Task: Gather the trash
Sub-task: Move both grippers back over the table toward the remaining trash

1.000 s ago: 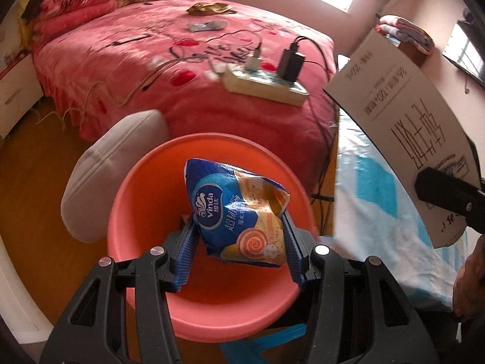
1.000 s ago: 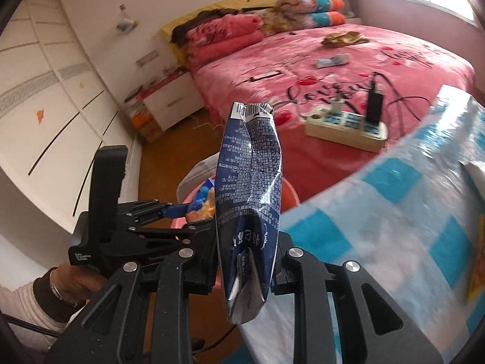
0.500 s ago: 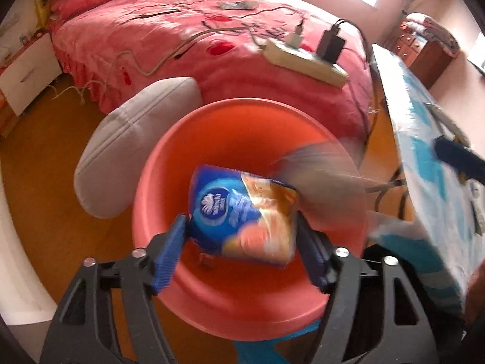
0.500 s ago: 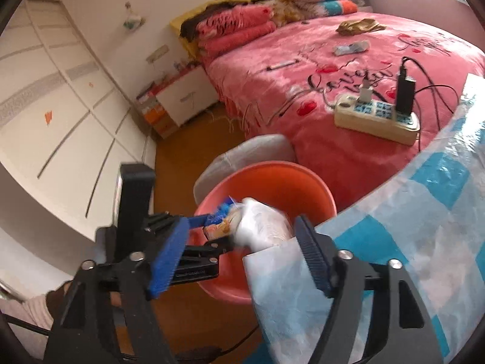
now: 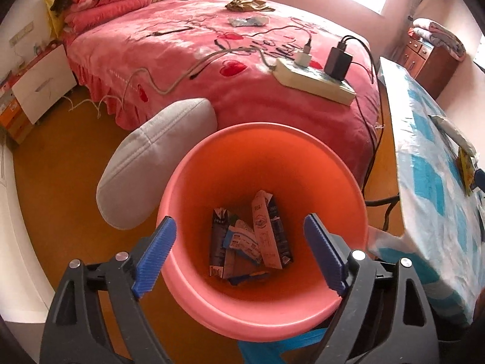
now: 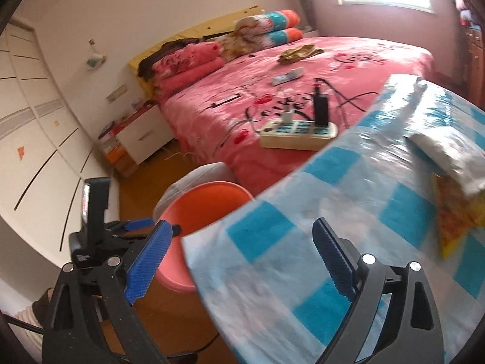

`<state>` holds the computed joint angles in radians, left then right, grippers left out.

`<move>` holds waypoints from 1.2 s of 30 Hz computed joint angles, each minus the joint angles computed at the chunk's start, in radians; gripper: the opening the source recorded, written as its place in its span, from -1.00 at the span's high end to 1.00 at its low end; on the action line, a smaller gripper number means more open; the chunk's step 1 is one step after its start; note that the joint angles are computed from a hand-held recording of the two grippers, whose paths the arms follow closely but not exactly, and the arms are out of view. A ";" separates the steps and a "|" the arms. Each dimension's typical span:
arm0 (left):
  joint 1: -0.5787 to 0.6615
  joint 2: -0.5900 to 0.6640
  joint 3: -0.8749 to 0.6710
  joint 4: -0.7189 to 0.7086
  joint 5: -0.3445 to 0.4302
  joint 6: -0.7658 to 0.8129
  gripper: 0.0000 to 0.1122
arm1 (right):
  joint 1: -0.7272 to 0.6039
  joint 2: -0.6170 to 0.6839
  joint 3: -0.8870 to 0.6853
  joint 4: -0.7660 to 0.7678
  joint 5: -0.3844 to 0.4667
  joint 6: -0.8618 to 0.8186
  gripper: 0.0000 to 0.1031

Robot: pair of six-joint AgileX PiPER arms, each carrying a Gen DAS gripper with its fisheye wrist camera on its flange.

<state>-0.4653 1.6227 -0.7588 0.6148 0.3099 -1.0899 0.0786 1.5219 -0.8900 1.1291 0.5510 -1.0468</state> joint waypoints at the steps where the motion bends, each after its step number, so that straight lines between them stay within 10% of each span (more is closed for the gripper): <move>1: -0.010 -0.002 -0.002 0.011 0.004 -0.012 -0.55 | -0.008 -0.007 0.009 0.001 -0.002 -0.004 -0.80; 19: -0.169 -0.035 -0.108 0.040 0.078 -0.053 -0.55 | -0.144 -0.170 0.217 0.183 -0.072 -0.279 -0.83; 36: -0.364 0.053 -0.321 0.031 0.226 -0.047 -0.55 | -0.435 -0.212 0.288 0.304 0.063 -0.489 -0.83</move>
<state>-0.8296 1.6758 -1.0795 0.6459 0.5362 -1.1372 -0.3563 1.3096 -0.6017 1.4334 0.6140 -1.5358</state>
